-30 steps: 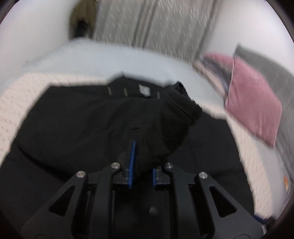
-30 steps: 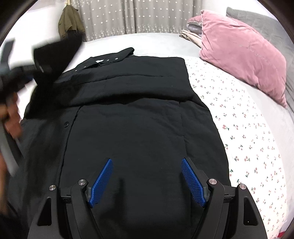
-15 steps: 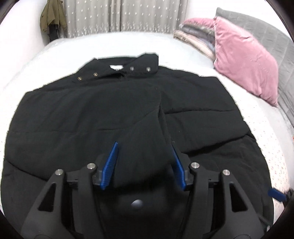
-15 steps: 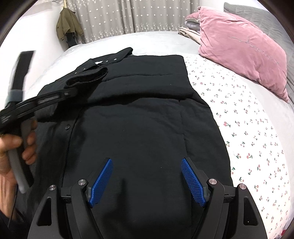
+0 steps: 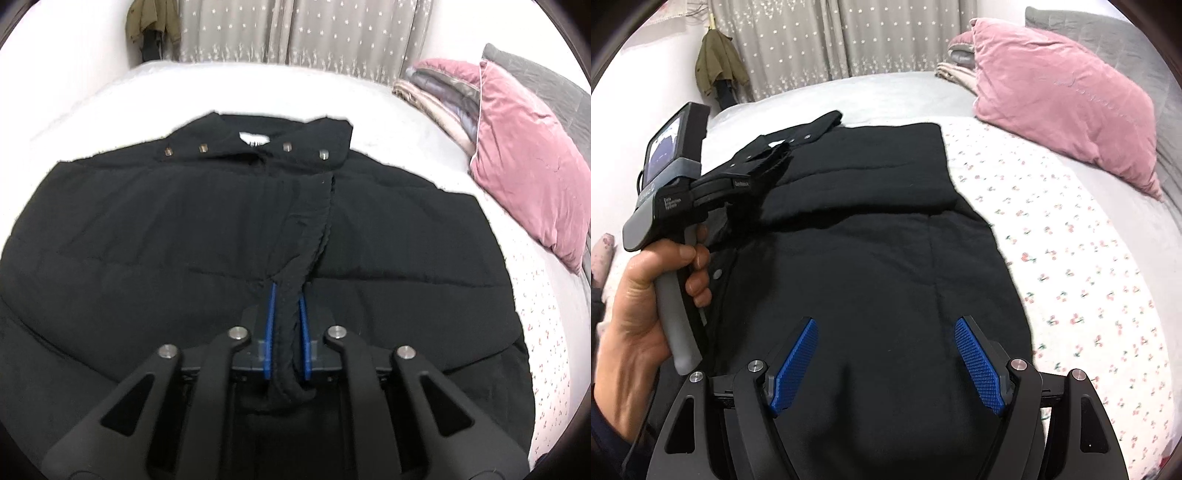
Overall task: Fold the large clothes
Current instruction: 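Lay the held sleeve across the coat body and open the left tool, then grasp the coat hem with both tools side by side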
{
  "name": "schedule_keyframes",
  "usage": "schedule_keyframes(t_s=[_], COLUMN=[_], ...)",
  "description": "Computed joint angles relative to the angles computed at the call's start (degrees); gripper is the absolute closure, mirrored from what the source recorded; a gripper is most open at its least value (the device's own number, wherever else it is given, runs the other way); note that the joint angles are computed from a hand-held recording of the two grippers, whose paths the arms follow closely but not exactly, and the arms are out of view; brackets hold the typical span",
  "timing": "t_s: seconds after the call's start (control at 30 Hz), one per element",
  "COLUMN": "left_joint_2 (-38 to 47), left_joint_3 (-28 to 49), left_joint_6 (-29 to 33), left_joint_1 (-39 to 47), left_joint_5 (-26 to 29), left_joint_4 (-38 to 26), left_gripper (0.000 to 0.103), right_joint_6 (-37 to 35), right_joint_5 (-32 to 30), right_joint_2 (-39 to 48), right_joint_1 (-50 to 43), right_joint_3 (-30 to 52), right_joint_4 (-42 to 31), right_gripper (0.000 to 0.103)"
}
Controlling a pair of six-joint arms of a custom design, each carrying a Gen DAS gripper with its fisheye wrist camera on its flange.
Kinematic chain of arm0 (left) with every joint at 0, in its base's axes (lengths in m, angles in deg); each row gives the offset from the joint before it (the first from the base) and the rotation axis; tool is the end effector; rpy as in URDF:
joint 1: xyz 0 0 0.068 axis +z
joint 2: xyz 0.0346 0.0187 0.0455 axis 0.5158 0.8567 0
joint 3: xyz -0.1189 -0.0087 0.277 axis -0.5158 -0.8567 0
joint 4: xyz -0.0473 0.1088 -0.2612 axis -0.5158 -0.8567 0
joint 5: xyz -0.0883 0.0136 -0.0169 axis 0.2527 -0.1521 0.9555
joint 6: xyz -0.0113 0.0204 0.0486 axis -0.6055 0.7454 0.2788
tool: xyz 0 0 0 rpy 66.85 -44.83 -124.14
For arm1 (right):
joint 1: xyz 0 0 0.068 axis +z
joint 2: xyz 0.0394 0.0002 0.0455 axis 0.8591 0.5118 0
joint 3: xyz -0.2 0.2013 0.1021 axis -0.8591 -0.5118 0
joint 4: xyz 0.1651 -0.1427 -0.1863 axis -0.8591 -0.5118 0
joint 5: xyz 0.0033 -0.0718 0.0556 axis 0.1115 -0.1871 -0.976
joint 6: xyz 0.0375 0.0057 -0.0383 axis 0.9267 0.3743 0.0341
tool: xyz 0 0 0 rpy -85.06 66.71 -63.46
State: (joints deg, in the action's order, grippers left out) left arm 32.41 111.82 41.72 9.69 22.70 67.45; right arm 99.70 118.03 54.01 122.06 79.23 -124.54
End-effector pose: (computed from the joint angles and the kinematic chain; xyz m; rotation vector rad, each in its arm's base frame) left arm 0.3673 -0.1460 0.1723 0.3411 2.4450 -0.2932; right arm 0.1164 0.1801 0.2138 0.5867 2.4283 -0.1350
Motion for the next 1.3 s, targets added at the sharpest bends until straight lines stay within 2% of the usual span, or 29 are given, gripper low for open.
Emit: schedule_keyframes(t_s=[0.03, 0.07, 0.13, 0.2, 0.4, 0.53, 0.63, 0.73, 0.87, 0.97, 1.03, 1.13, 1.3], left_joint_2=[0.4, 0.4, -0.7, -2.1, -11.2, -20.0, -27.0, -31.1, -33.3, -33.8, -31.7, -28.6, -25.4], left_joint_3=[0.1, -0.4, -1.2, -0.9, -3.6, -7.2, -10.5, -11.8, -12.5, -13.9, -13.9, -15.0, -17.7], left_joint_6=[0.1, 0.6, 2.0, 2.0, 3.2, 9.5, 16.3, 22.2, 31.5, 39.5, 43.8, 49.4, 57.1], left_joint_1=[0.0, 0.1, 0.2, 0.5, 5.2, 11.1, 19.7, 32.1, 47.3, 57.3, 62.5, 68.8, 75.7], left_joint_5=[0.8, 1.8, 3.4, 5.2, 9.3, 7.8, 8.6, 13.5, 18.8, 21.7, 23.3, 23.3, 23.9], left_joint_4=[-0.4, -0.1, -0.1, -2.7, -10.4, -16.4, -20.2, -24.7, -29.4, -30.2, -31.0, -29.6, -26.4], left_gripper=[0.071, 0.068, 0.049, 0.041, 0.036, 0.035, 0.034, 0.033, 0.032, 0.025, 0.023, 0.023, 0.023], right_joint_6=[0.6, 1.2, 2.6, 3.9, 5.3, 8.9, 12.4, 14.4, 15.4, 17.0, 18.3, 22.4, 24.5], right_joint_5=[0.3, 0.7, 1.5, 2.7, 3.9, 5.7, 7.0, 7.9, 8.8, 9.3, 9.8, 9.0, 2.6], right_joint_2=[0.0, -0.2, 0.2, 1.5, 2.5, 5.5, 7.4, 9.2, 12.5, 15.8, 17.2, 18.6, 15.7], right_joint_1=[0.1, 0.2, 0.7, 1.5, 2.5, 4.3, 6.3, 7.7, 8.4, 9.9, 11.7, 15.6, 22.0], right_joint_3=[0.2, 0.2, 0.9, 2.3, 3.3, 5.9, 8.1, 10.0, 12.8, 15.6, 16.8, 17.1, 10.9], right_joint_4=[-0.8, -1.5, -3.5, -6.2, -7.8, -11.9, -15.4, -17.8, -19.9, -22.7, -24.3, -26.6, -22.0], right_gripper=[0.025, 0.025, 0.025, 0.025, 0.025, 0.025, 0.025, 0.025, 0.025, 0.025, 0.025, 0.021, 0.019])
